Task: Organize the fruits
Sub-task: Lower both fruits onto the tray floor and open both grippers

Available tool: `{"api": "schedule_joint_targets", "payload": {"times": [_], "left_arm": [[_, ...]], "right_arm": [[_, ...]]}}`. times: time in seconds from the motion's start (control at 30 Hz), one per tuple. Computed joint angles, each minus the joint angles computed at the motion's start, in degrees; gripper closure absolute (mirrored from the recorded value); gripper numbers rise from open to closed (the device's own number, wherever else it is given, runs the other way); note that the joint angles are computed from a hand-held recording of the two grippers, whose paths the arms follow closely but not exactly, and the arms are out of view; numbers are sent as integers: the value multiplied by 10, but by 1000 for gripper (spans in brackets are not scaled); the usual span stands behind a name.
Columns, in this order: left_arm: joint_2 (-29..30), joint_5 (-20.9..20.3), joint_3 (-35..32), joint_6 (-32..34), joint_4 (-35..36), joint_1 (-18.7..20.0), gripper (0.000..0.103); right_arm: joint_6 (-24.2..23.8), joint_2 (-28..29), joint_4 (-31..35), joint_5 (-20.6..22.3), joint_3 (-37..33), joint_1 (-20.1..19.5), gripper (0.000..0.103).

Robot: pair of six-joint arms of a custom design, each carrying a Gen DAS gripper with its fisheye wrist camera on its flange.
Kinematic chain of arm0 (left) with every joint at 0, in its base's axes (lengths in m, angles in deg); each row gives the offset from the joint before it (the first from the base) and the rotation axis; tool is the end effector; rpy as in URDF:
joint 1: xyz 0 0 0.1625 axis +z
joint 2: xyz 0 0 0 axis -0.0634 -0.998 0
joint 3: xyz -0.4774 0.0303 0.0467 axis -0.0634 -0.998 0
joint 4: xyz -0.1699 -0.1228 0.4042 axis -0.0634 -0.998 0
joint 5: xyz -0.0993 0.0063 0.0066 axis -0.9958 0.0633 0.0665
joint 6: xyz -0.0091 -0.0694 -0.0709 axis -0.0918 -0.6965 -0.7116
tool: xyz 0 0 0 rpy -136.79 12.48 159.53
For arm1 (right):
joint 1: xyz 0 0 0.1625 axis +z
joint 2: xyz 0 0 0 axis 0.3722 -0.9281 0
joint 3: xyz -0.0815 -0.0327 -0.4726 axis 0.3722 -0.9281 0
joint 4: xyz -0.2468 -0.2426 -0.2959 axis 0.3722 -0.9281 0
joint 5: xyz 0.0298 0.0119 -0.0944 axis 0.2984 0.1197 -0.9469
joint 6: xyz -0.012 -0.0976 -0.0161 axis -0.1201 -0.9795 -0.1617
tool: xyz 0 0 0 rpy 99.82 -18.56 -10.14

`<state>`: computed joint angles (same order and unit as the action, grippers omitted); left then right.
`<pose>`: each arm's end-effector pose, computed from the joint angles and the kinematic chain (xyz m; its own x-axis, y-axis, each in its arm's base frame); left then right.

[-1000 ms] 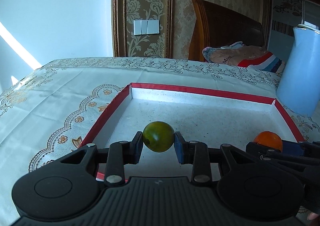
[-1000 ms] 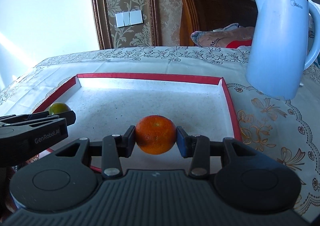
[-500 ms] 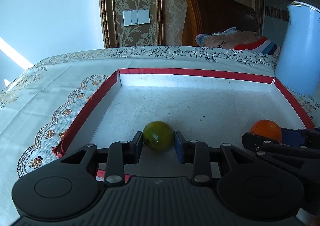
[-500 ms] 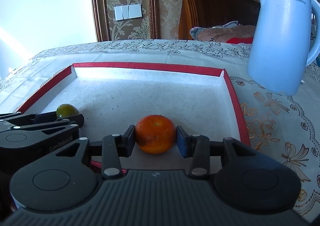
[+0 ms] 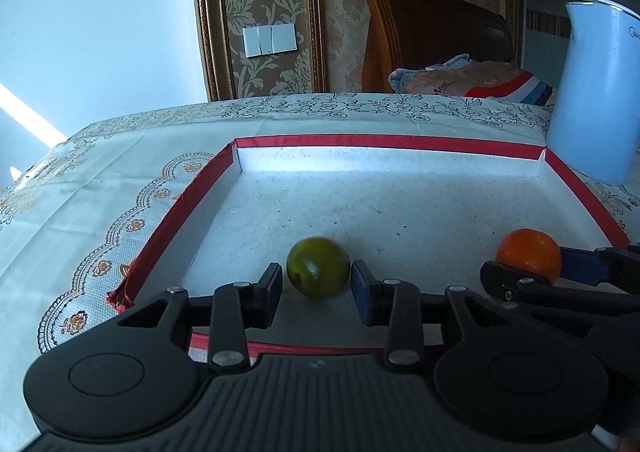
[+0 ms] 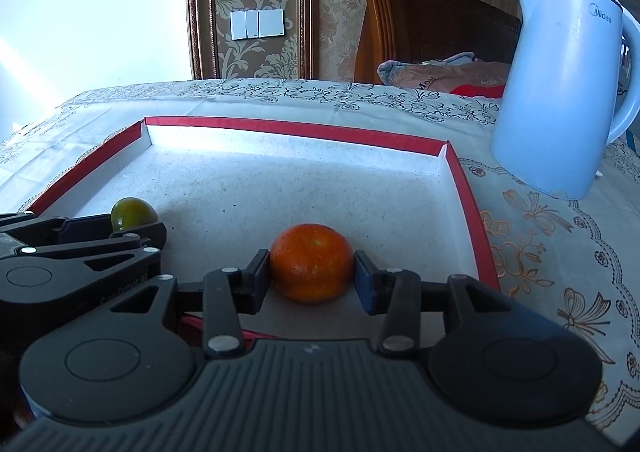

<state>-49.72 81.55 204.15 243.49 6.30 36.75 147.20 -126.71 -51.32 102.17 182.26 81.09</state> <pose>-0.0787 -0.3067 0.0302 -0.6286 0.2916 -0.7210 0.7370 0.5195 -0.4325 0.1299 -0.2696 -0.0358 -0.6972 0.1866 0.6921 -0.5095 0.5502 -0.6616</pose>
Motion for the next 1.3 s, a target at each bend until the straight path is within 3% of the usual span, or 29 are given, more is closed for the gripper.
{"api": "schedule_joint_targets", "payload": {"times": [0.07,0.2,0.53,0.6,0.83,1.0,1.07,1.3], "left_arm": [[2,-3,2,0,-2,-4,67],[6,-13,3,-13,2,-9,56],[19,-29,9,-74,38,-36,56],[6,-9,13,-100,58,-35,56],[-7,-3,25,-92,48,-39,55],[10,-22,32,-120,51,-65,56],[11,-26,34,-125,51,-70,56],[37,-69,42,-136,35,-100,55]], "right_arm": [[0,1,0,0,-1,0,61],[-1,2,-5,0,1,0,61],[-1,0,-2,-1,4,2,61],[0,-1,-1,2,5,3,58],[-1,1,-3,5,5,4,53],[4,1,-7,4,9,4,52],[3,1,-8,7,8,4,46],[-24,6,-68,-13,26,-3,43]]}}
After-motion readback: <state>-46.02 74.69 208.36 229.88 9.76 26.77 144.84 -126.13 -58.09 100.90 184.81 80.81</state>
